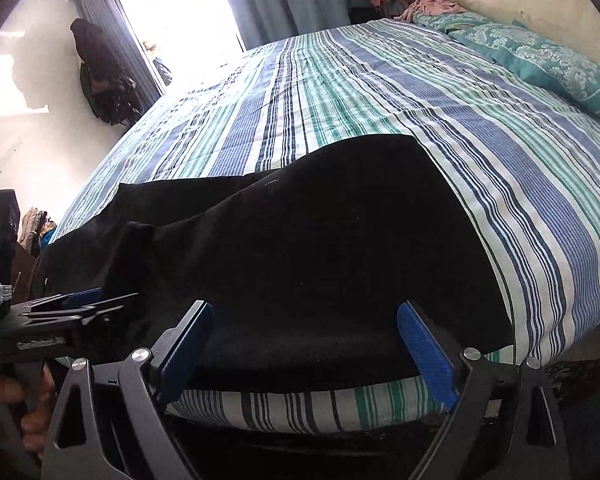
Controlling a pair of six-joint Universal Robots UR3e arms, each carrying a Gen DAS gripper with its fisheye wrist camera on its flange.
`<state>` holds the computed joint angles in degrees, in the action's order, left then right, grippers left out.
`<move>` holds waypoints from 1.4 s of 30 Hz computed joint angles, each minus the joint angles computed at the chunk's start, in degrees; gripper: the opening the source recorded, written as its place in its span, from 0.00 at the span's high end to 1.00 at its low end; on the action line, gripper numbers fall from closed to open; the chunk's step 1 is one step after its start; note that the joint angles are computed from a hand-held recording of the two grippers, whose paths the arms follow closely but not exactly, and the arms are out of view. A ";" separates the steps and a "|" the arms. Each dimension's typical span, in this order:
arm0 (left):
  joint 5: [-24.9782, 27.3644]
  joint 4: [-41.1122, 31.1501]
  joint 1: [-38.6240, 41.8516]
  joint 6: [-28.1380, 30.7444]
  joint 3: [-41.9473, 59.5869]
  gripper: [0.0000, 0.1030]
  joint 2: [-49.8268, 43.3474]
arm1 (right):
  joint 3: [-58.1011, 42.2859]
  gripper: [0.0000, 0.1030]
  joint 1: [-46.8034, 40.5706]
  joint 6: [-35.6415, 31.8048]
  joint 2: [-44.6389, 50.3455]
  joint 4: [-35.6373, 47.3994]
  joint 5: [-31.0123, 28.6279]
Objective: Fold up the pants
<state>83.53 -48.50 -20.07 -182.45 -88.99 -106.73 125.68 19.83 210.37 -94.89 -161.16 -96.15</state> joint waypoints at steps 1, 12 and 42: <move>-0.64 0.95 0.14 0.28 -0.69 0.84 0.53 | 0.02 0.10 0.16 -0.02 -0.20 -0.18 -0.26; -3.77 2.45 6.83 2.22 -8.12 0.92 8.30 | -1.00 0.10 6.61 -2.68 -1.00 -9.67 -8.76; 4.20 16.92 7.29 -2.39 -17.97 0.21 11.54 | -1.25 0.00 0.74 -1.40 6.32 -5.14 4.22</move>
<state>87.73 -31.58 -12.78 -184.84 -106.96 -95.19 124.44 20.57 208.97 -88.57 -166.30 -91.93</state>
